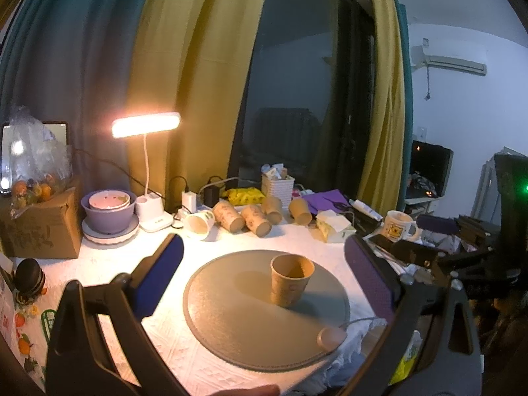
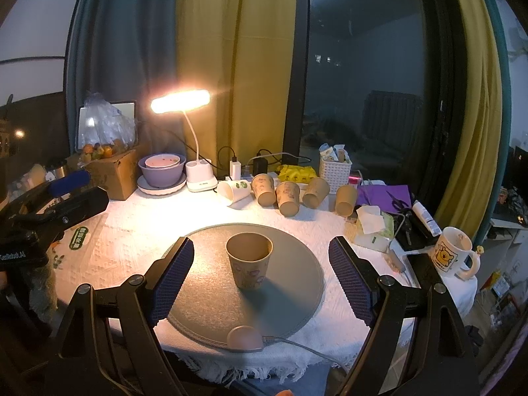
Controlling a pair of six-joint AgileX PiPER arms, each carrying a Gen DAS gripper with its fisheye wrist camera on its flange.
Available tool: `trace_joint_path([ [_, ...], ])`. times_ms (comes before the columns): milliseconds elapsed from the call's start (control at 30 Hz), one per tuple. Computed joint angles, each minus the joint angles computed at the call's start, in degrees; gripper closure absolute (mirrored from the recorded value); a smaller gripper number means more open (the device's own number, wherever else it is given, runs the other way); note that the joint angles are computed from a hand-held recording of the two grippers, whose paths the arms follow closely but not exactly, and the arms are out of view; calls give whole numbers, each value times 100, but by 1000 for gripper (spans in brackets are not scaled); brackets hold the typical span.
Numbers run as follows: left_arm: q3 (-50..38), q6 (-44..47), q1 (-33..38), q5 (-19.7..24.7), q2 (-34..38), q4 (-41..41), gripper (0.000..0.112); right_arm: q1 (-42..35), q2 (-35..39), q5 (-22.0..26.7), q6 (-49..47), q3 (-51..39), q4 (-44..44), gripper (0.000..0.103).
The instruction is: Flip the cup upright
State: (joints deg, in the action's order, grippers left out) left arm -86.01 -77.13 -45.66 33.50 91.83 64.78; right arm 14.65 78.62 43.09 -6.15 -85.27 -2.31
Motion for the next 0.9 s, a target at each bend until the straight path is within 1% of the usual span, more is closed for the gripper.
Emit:
trace_joint_path([
  [300, 49, -59, -33, 20, -38, 54, 13, -42, -49, -34, -65, 75, 66, 17],
  [467, 54, 61, 11, -55, -53, -33, 13, -39, -40, -33, -30, 74, 38, 17],
  [667, 38, 86, -4, -42, -43, -42, 13, -78, -21, -31, -83, 58, 84, 17],
  [767, 17, 225, 34, -111, -40, -134, 13, -74, -14, -29, -80, 47, 80, 17],
  [900, 69, 465, 127, -397, -84, -335, 13, -78, -16, -20, -104, 51, 91, 17],
])
